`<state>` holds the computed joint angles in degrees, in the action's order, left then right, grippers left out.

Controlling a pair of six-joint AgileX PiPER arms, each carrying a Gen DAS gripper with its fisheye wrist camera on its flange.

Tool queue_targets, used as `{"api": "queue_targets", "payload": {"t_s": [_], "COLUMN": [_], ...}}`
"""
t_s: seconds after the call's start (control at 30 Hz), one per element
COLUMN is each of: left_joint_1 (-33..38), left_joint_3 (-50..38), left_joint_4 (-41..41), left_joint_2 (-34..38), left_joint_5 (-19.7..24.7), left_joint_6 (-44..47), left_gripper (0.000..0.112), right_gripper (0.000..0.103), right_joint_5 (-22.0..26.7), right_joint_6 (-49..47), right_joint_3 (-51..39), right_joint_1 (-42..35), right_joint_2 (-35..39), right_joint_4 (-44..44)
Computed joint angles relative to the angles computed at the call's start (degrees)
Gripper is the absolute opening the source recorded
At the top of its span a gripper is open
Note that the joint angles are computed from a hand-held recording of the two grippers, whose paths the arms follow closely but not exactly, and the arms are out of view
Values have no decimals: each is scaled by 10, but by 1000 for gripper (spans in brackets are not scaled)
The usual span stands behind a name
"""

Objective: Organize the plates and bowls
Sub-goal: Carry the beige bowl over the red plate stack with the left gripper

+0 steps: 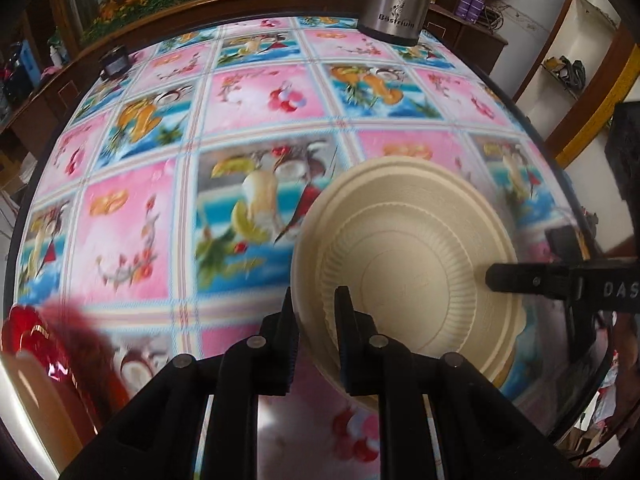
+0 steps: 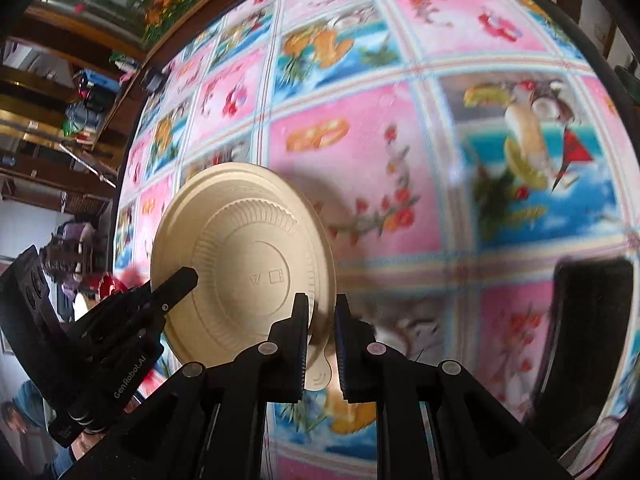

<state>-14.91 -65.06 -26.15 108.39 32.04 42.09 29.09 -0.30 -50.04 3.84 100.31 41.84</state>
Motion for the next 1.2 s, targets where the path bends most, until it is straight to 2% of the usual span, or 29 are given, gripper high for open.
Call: {"api": "queue_targets", "payload": {"t_s": [0.27,0.33,0.5,0.67,0.93,1.2], "left_joint_1": [33,36,32,39,83,175], "left_joint_3": [41,39,54,59,59,56], "left_joint_4": [-33,-33,-41,-50,-65,-86], "left_joint_2": [-20,-12,-18,-34,-86,-145], "left_joint_5": [3,9,-13,-8,23,74], "left_joint_6": [48,50,63,75,97,131], "left_gripper": [16,19,19,19,19,19], "right_gripper": [13,13,13,13,13,13], "right_joint_5": [-15,-21,-27,-25,-9,13], "right_joint_6": [68,79,104,122,151,196], "right_joint_3": [-1,6,5,3,-18,-92], "right_joint_1": [54,63,75,80,98,152], "right_joint_2": [-7,-13,-15,-25,-51,-41], "right_joint_4": [-57,-64,-84,-99,-118,-158]}}
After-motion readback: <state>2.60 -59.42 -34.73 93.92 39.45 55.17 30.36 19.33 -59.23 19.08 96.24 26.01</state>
